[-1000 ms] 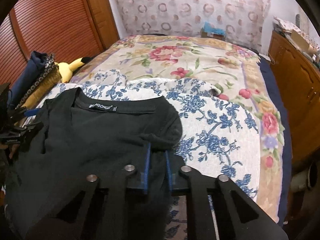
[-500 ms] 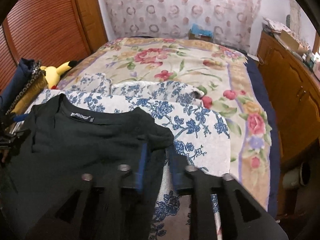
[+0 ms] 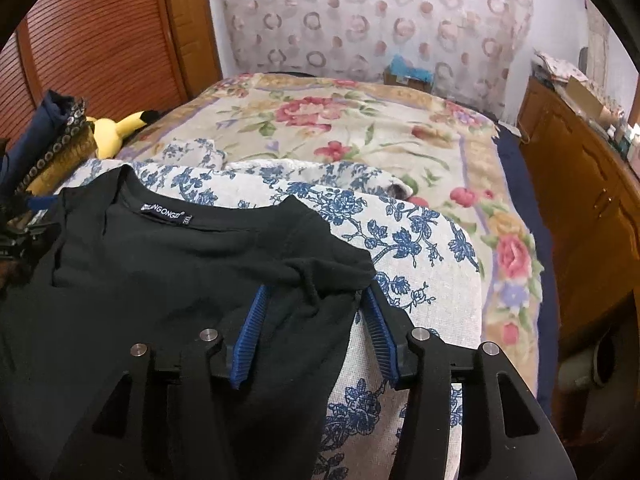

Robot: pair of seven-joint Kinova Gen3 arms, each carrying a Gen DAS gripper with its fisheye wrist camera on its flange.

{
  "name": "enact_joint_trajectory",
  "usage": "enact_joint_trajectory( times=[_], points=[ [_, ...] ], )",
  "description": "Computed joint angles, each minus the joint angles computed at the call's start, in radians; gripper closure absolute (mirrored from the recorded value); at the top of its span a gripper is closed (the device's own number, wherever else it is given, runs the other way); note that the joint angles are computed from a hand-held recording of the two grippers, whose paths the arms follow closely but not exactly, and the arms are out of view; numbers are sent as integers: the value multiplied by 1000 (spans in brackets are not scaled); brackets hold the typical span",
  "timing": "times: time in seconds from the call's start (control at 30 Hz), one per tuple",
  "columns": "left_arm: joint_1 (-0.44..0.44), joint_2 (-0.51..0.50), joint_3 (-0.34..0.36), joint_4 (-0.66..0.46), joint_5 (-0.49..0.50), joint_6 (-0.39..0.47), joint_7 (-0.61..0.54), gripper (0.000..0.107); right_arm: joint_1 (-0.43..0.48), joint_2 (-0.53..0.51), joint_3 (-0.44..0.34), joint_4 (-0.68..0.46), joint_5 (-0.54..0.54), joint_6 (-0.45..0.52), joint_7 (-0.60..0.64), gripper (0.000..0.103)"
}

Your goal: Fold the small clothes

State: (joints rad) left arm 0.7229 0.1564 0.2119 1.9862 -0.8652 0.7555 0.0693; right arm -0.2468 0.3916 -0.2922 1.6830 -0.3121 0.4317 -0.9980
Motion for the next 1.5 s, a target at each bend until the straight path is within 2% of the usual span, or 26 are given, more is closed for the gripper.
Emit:
enact_joint_trajectory(
  times=[0.23,0.33,0.4,0.47,0.53,0.57,0.6,0.63,0.7,0.83,0.9,1.0,1.07,1.2,1.33,1.5],
  points=[
    [-26,-30,-2,35,-22,-62,44,59,0,0,0,-2,-2,3,0,52],
    [-30,-29,4,38,-33,-74,50,75,-3,-1,3,-2,0,3,-1,52],
    [-35,-27,7,32,-24,-78,29,92,-1,1,2,-5,0,6,0,52],
    [-40,-24,15,20,-12,-76,0,99,-3,0,3,-3,0,4,-1,52],
    [-17,-27,12,10,-29,-60,14,101,-1,0,1,-3,-2,5,-1,52],
    [-10,-36,13,13,-43,-64,30,101,2,0,0,-2,-17,4,16,57],
    [-5,-44,17,13,-54,-59,45,101,23,3,-20,-7,-40,19,50,89],
    [1,-53,24,9,-62,-47,57,102,27,5,-22,-18,-73,50,77,99],
    [20,-72,47,0,-90,0,92,102,5,-11,9,-11,-103,64,95,99],
    [56,-123,117,-17,-127,98,143,102,50,-100,-21,59,-254,52,222,99],
    [70,-143,154,-25,-135,147,158,102,91,-157,-49,106,-335,45,293,99],
    [106,-161,219,-40,-152,235,199,102,221,-243,-146,175,-457,64,394,99],
    [140,-165,261,-50,-162,297,231,102,263,-316,-155,233,-539,94,468,99],
    [234,-149,339,-70,-178,425,307,102,252,-468,-58,357,-656,166,577,99],
    [361,-100,374,-100,-185,556,393,102,226,-629,59,473,-685,259,630,99],
    [534,-13,393,-152,-185,696,520,102,187,-786,172,574,-652,343,626,99]
  ],
)
